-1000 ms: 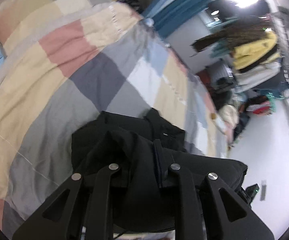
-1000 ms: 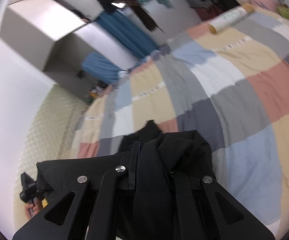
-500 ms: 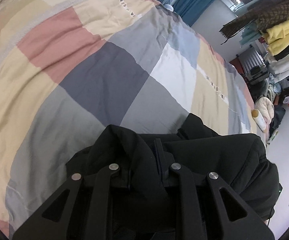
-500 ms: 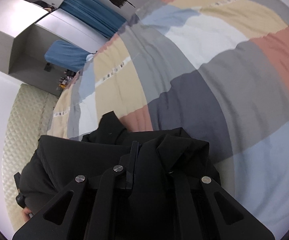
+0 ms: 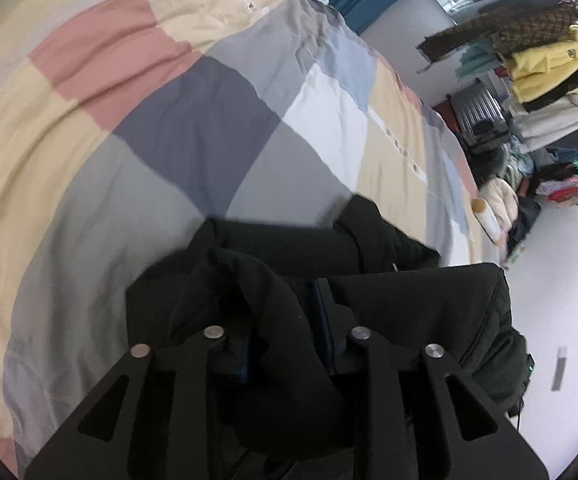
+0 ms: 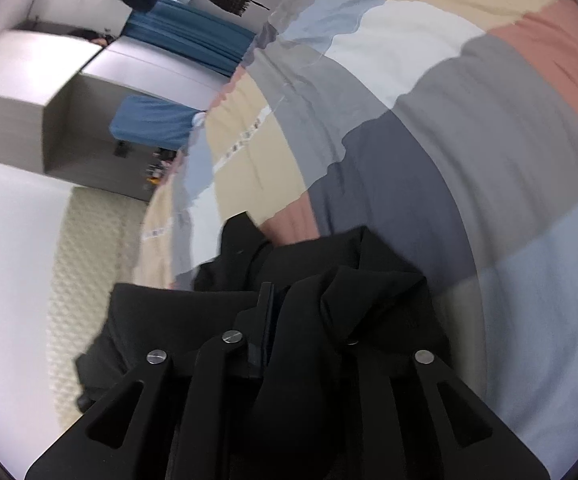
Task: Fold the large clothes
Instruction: 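Lay the hem down on the jacket and open both tools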
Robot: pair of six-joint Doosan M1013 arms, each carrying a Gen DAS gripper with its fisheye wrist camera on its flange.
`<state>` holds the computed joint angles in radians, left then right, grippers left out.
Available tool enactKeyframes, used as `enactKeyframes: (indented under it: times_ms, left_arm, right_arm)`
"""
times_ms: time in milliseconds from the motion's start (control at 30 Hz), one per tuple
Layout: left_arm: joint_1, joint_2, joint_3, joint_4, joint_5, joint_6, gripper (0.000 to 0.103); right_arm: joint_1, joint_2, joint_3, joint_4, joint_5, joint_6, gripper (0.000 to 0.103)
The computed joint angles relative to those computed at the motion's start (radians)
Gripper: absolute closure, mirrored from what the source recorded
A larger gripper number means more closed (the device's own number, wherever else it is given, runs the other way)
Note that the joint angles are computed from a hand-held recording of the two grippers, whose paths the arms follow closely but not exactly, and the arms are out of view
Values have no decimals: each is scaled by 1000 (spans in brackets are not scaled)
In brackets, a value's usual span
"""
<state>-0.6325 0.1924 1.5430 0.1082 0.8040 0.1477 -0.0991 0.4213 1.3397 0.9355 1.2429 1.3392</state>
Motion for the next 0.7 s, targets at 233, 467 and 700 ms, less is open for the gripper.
enactKeyframes:
  times_ms: [233, 467, 700]
  left_arm:
    - [-66, -81, 25, 86, 25, -50, 30]
    - [-195, -77, -89, 458, 265, -65, 26]
    - [-271, 60, -224, 607, 268, 25, 24]
  right_arm:
    - [-34, -96, 23, -64, 8, -69, 33]
    - [-1, -223, 46, -211, -116, -227, 32]
    - [141, -301, 167, -236, -316, -338, 23]
